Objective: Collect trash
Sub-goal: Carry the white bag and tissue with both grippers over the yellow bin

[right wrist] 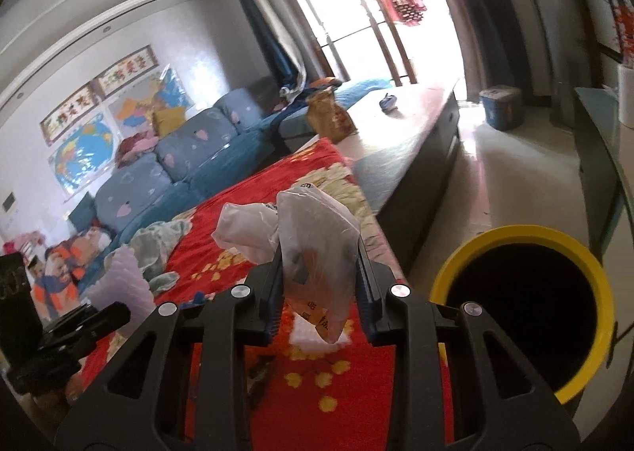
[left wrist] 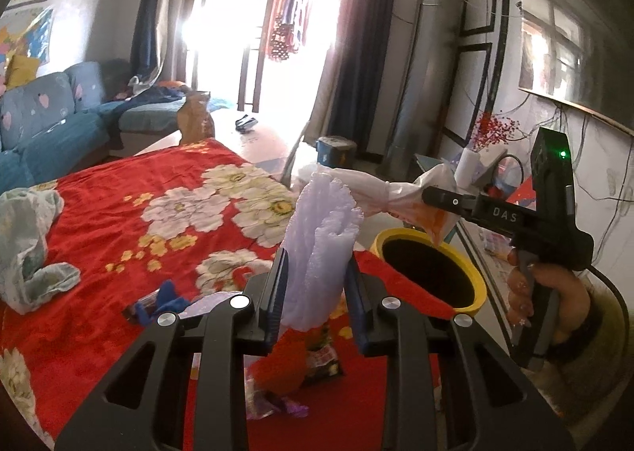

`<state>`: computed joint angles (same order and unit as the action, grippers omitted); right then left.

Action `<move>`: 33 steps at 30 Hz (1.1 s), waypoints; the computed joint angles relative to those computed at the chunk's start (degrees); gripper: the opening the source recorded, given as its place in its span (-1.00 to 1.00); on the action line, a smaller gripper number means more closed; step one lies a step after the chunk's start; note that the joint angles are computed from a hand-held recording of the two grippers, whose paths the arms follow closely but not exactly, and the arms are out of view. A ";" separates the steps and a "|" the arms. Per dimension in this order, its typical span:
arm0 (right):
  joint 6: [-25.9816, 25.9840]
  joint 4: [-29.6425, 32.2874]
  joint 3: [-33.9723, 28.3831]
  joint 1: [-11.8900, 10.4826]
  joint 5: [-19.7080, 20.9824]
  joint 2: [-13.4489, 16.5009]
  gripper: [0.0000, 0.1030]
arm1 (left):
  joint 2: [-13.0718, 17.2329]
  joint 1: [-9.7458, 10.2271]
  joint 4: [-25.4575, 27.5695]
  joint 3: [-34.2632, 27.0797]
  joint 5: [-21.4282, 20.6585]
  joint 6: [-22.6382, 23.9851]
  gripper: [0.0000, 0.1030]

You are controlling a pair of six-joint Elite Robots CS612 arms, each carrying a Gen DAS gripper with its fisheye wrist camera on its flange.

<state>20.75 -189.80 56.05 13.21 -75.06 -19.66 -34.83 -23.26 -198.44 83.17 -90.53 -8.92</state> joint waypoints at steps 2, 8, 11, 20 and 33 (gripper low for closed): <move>0.56 -0.55 0.84 -0.28 -0.96 -0.31 -0.54 | 0.15 -0.26 0.36 -0.50 -0.41 0.31 -0.49; 2.77 -1.91 3.36 -1.15 -4.16 -1.27 -0.54 | 0.81 -1.08 1.71 -2.22 -1.37 1.28 -0.49; 3.90 -2.56 4.60 -1.61 -5.64 -1.77 -0.54 | 1.13 -1.47 2.59 -3.08 -1.95 1.70 -0.49; 6.81 -4.21 7.74 -2.52 -9.93 -2.84 -0.54 | 2.59 -2.47 5.50 -6.13 -4.15 2.57 -0.49; 9.24 -3.69 11.07 -3.74 -16.48 -3.51 -0.54 | 4.79 -4.07 9.41 -10.28 -6.75 3.67 -0.49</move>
<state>29.99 -193.49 67.12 9.47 -91.54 -23.17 -30.04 -27.33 -189.03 72.89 -97.28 -5.24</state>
